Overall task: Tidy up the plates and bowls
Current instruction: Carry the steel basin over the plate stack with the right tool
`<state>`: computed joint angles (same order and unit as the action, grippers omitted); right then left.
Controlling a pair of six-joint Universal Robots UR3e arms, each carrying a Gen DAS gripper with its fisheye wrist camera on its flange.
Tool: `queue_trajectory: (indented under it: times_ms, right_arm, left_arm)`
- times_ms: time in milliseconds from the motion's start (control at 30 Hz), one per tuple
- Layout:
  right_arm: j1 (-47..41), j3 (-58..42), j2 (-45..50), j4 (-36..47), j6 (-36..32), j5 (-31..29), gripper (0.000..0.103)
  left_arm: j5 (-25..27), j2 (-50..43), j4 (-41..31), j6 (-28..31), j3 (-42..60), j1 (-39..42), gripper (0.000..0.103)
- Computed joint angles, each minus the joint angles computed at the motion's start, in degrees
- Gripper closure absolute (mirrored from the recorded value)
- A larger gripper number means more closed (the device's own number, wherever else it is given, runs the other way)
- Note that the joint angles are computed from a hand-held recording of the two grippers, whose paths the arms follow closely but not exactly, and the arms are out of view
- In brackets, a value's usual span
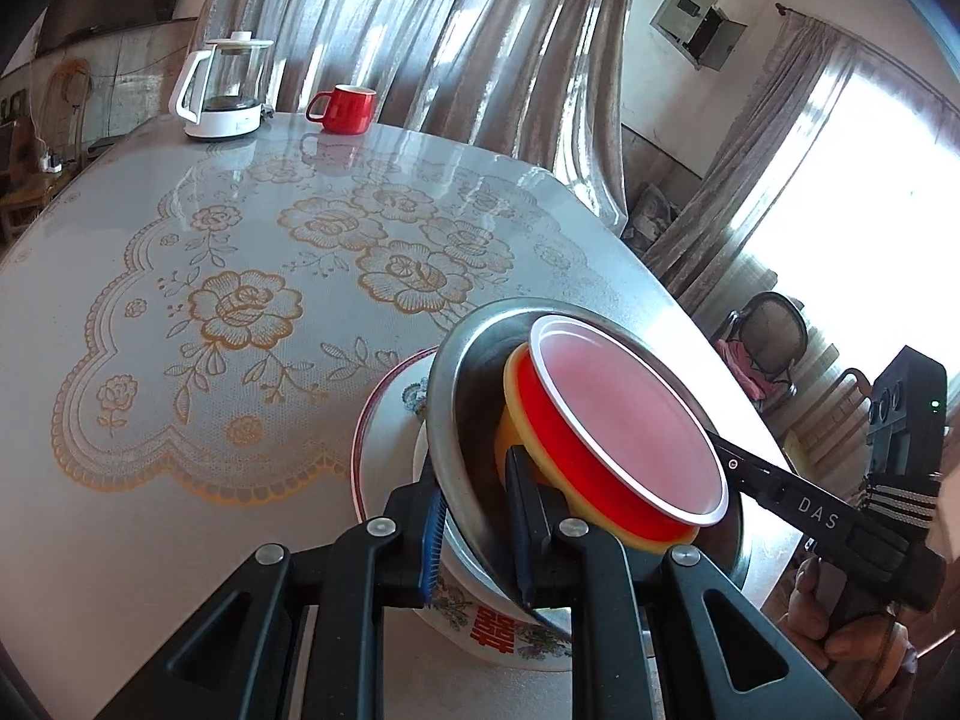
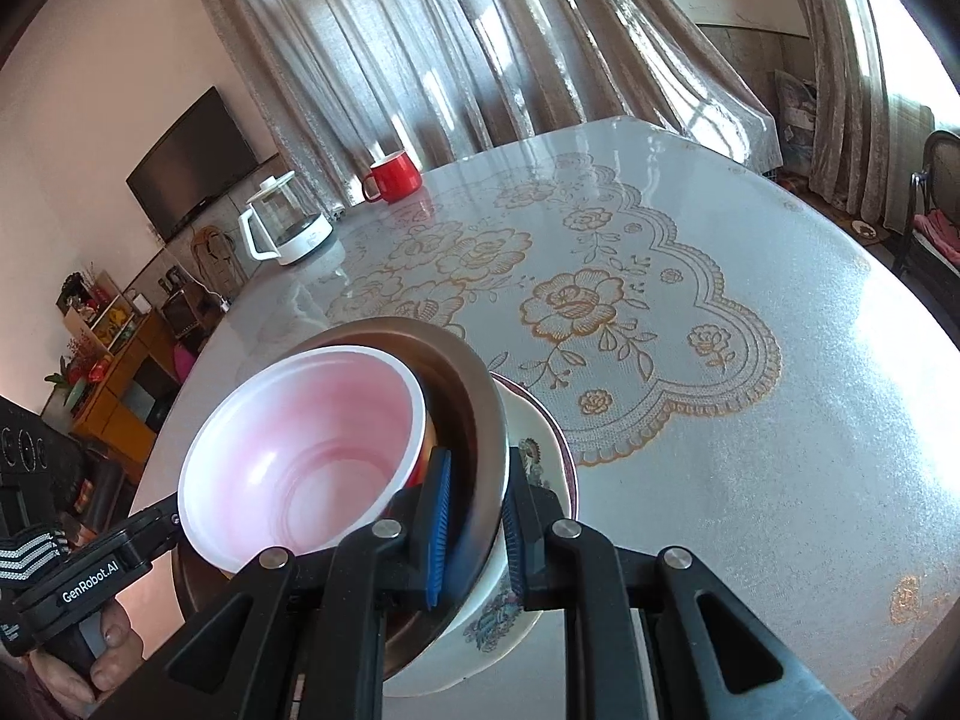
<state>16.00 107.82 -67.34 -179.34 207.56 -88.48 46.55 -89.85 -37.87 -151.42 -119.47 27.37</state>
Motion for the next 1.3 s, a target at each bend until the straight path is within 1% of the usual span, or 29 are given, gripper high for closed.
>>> queue_trajectory:
  times_ms: [300, 500, 833, 933, 1000, 1300]
  right_arm:
    - [-0.42, -1.89, 3.08, 1.02, -0.21, 0.93, 0.087]
    - [-0.85, -2.03, 4.25, 1.35, -0.33, 1.6, 0.087]
    - [-1.01, -1.58, 4.07, 0.85, 0.44, 2.42, 0.087]
    - [-1.38, -0.74, 3.58, 0.27, 0.59, 3.12, 0.085]
    - [-1.79, 0.27, 2.9, -0.55, 0.64, 4.22, 0.079]
    - [-1.49, 4.33, -0.82, -1.71, 0.52, 4.1, 0.078]
  left_arm:
    - [3.19, -3.78, 3.49, -1.28, 0.42, -1.8, 0.085]
    - [4.72, -3.66, 4.94, -1.26, -0.66, -2.41, 0.084]
    - [4.01, -2.72, 4.62, -0.6, -1.77, -1.83, 0.083]
    - [4.14, -2.64, 4.65, -0.6, -1.78, -1.84, 0.083]
    - [4.35, -2.25, 4.72, -0.69, -2.07, -1.84, 0.082]
    - [3.72, 0.71, 4.33, 0.39, -4.48, -0.66, 0.08]
